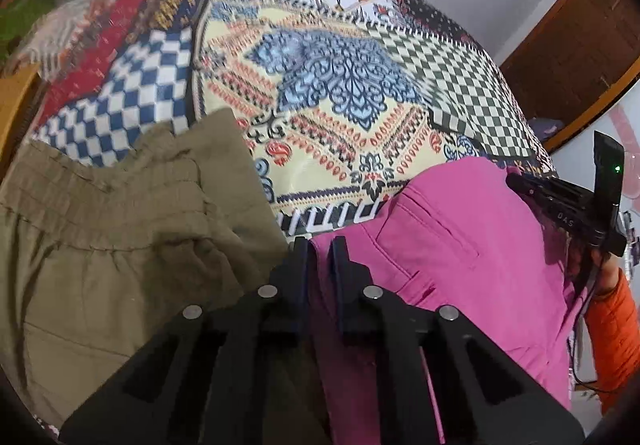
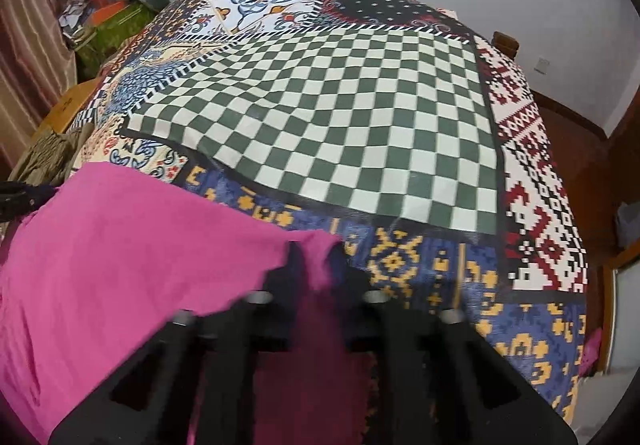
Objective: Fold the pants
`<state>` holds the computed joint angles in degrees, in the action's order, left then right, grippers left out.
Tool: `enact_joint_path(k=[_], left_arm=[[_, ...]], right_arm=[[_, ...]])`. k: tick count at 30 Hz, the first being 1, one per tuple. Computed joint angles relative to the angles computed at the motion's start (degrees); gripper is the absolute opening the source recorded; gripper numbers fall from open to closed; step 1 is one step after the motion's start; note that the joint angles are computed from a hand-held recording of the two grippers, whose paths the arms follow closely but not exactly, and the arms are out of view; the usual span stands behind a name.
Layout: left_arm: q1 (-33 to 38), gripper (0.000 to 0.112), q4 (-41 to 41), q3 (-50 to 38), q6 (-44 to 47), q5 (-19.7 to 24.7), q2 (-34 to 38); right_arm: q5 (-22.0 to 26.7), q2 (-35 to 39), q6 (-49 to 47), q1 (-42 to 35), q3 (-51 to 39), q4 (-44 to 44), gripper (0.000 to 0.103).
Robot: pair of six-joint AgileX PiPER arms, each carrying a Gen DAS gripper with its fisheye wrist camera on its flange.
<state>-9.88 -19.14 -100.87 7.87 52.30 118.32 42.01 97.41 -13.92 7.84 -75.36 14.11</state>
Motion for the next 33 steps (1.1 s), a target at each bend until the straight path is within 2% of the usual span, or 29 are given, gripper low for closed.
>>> enact_joint_path(k=[3, 8, 12, 16, 23, 33], left_arm=[[-0.98, 0.009, 2.7, 1.56, -0.61, -2.04, -1.83], [-0.76, 0.009, 4.68, 1.17, -0.84, -2.95, -4.39], [-0.52, 0.009, 5.0, -1.02, -1.16, -2.12, -5.22], [-1.61, 0.008, 7.99, -4.67, -3.61, -0.71, -5.24], [-1.74, 0.008, 6.82, -4.43, -3.04, 0.01, -9.47], [-1.56, 0.008, 4.09, 3.54, -2.43, 2.67, -19.91]], right_arm=[[-0.92, -0.1, 0.09, -0.05, 0.4, 1.65, 0.006], [-3.81, -2.33, 1.31, -0.12, 1.51, 1.22, 0.004], [-4.43, -4.67, 0.83, -1.74, 0.63, 2.83, 0.004], [-5.19, -6.45, 4.22, -0.63, -1.04, 0.21, 0.004], [-3.38, -9.68, 5.63, -0.08, -3.57, -0.06, 0.004], [0.62, -19.9, 7.88, -0.87, 1.48, 0.67, 0.004]])
